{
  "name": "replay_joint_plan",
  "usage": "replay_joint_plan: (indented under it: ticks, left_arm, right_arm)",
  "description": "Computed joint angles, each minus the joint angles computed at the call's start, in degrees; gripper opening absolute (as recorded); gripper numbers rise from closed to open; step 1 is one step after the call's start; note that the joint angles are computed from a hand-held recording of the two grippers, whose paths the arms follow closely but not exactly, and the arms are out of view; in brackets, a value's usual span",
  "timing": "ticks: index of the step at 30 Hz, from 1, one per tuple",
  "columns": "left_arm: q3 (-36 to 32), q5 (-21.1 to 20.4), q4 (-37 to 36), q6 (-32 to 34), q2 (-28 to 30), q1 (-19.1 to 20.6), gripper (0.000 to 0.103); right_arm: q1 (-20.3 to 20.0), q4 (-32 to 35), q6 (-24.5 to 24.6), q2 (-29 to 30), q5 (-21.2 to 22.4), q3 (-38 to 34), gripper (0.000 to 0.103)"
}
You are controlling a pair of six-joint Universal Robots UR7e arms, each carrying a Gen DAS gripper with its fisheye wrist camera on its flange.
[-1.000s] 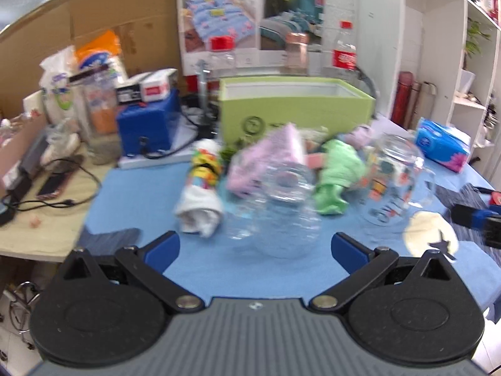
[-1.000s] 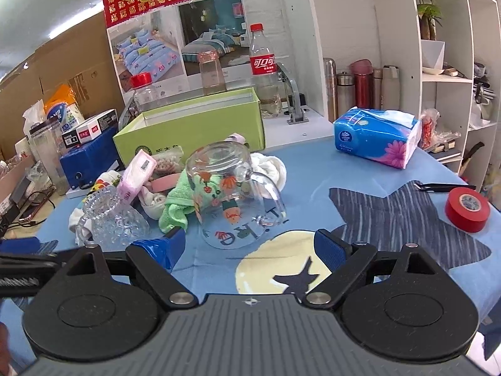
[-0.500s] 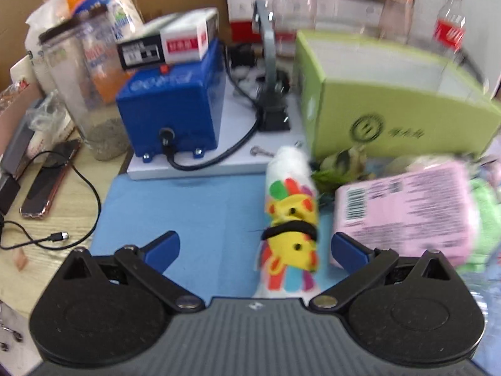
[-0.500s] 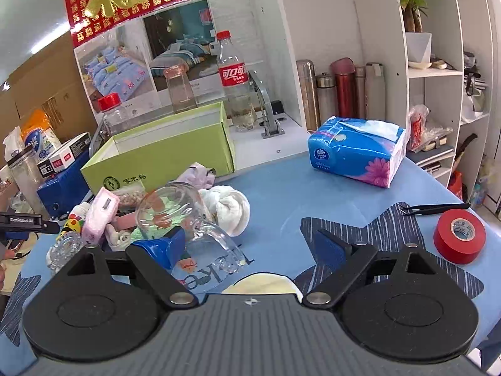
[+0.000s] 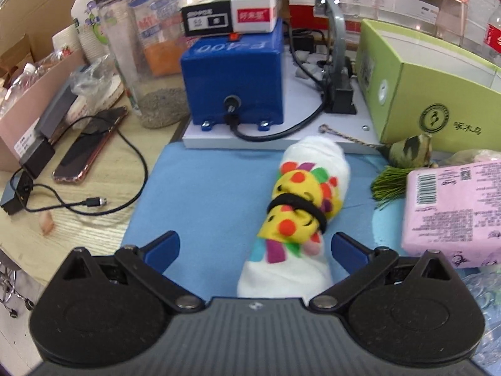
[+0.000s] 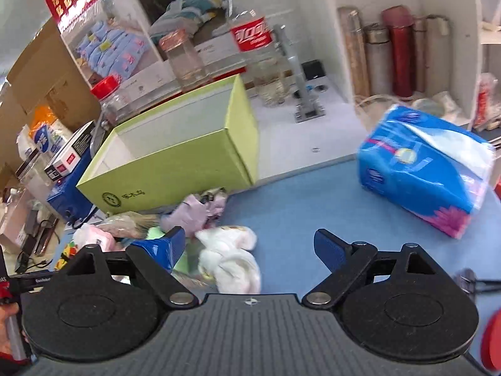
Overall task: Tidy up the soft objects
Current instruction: 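Grasp the white face-print sock with the left tool while the right tool grasps the white cloth bundle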
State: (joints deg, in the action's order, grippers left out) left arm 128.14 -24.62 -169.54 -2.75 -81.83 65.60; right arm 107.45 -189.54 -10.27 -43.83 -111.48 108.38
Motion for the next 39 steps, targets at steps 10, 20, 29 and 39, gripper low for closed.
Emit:
replay_joint_plan:
  ticks: [10,20,29,39]
  left_arm:
    - [-0.8,-2.2,-2.7,1.7,1.1,0.2,0.102]
    - [-0.9,-4.1,-1.7,-0.8,0.2,2.1,0.102]
    - [-0.2,-5.1,-3.8,0.4,-0.2,1.4,0.102]
    - [-0.1,-5.8,-3.2,1.1,-0.6,2.0,0.102]
  right_arm:
    - [2.6,29.4,-1.6,13.1,-8.2,-23.9,0.076]
    - [1.8,26.4,-4.2,8.6,-28.0,-18.2,0.076]
    - [0.1,4.3,-4.2,-2.2,-15.9,-1.3,0.076]
    - [-2.3,-2.8,-9.1,5.3,-14.3,-2.6,0.078]
